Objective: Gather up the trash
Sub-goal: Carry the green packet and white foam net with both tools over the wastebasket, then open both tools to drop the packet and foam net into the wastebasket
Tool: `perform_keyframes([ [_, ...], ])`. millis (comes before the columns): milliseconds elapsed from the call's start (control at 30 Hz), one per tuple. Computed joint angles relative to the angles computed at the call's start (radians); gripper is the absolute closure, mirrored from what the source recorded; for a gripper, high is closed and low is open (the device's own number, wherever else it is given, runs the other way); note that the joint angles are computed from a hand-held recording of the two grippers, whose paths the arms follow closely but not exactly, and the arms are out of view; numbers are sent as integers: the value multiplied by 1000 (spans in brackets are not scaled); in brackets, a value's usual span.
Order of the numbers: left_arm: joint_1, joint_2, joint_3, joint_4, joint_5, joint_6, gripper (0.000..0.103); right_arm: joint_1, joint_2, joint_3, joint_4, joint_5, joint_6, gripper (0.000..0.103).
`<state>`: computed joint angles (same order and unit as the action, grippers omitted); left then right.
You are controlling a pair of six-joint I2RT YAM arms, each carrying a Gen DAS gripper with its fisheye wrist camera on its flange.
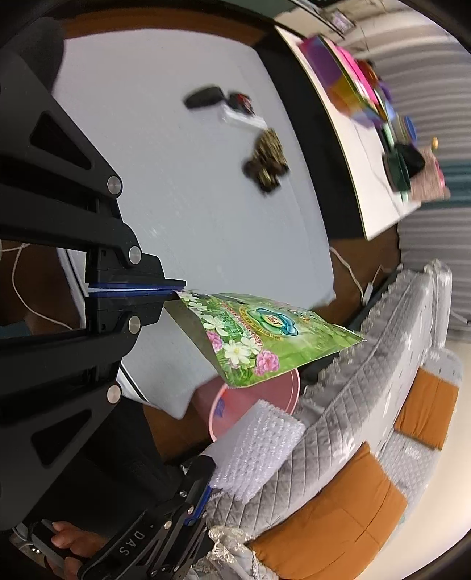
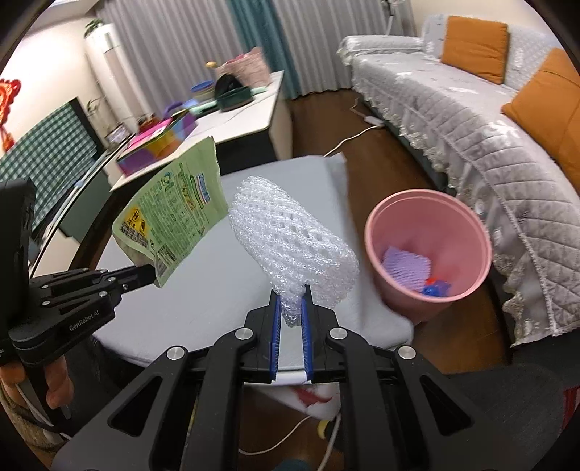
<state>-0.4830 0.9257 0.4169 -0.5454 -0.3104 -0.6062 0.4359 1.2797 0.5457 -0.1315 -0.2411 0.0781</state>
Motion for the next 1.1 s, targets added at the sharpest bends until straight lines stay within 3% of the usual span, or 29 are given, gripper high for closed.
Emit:
perform_keyframes([
  [267, 39, 368, 209, 186, 80, 132, 103, -171, 113, 108, 30, -27, -33, 92],
  [433, 71, 575, 357, 258, 152, 184, 103, -261, 301, 241, 29, -49, -37, 92],
  [767, 99, 983, 738, 231, 286, 269, 103, -356, 650, 537, 8, -33, 0, 90],
  [867, 98, 1083, 840, 207, 294, 277, 103, -381, 760, 642, -52, -53, 14, 90],
  [1100, 101, 1290, 1052, 139, 322, 276, 103, -411, 875, 766, -135, -53, 4, 89],
])
